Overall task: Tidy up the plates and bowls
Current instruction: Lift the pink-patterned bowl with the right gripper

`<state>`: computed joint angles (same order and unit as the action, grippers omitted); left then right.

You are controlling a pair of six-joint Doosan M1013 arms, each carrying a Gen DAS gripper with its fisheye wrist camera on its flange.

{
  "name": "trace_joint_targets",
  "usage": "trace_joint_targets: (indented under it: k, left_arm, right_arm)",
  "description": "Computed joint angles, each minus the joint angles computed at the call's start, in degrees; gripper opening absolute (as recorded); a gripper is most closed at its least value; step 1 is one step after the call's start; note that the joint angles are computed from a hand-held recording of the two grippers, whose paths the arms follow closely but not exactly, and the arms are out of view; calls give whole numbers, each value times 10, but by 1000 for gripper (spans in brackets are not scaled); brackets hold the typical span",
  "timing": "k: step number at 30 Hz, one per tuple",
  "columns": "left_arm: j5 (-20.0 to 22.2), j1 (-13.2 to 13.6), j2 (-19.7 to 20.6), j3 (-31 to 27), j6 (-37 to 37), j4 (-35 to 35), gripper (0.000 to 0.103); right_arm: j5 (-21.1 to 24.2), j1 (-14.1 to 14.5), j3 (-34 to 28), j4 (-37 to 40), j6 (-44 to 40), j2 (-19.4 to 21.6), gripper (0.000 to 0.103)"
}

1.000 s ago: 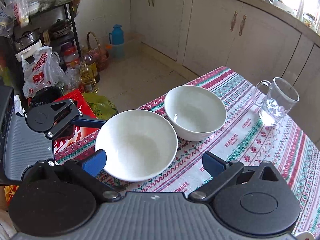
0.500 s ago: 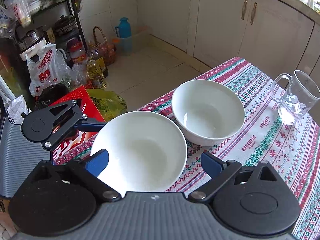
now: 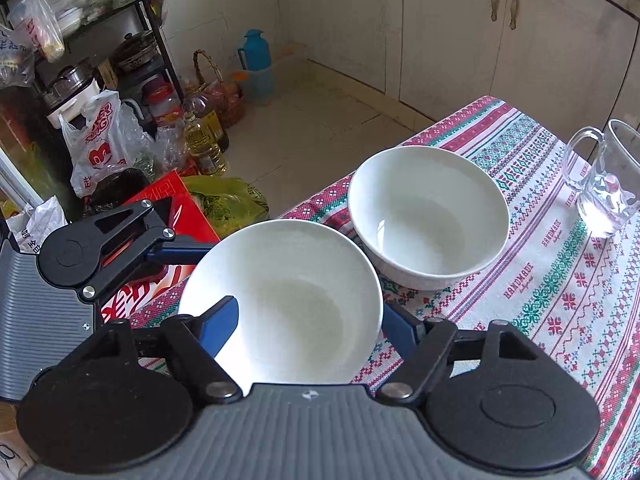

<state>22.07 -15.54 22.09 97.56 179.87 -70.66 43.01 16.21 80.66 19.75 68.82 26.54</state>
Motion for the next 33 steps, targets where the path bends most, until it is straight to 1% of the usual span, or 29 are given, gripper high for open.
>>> trace_joint_targets:
  k: [6, 10, 18, 22, 26, 33]
  left_arm:
    - [2, 1, 1, -1, 1, 2, 94]
    - [3, 0, 1, -4, -15, 19, 94]
    - [10, -1, -5, -6, -48, 51, 94]
    - [15, -2, -15, -4, -68, 70, 94]
    - [28, -2, -26, -3, -102, 99, 94]
    - [38, -7, -47, 3, -131, 130, 94]
  right_arm:
    - [1, -5, 1, 22, -12, 1, 80]
    - [4, -9, 1, 38, -15, 0, 80]
    - [2, -9, 9, 44, -19, -9, 80]
    - [-2, -10, 19, 52, -27, -20, 80]
    - [-8, -10, 31, 62, -39, -33, 80]
    - [-20, -11, 57, 77, -57, -63, 80]
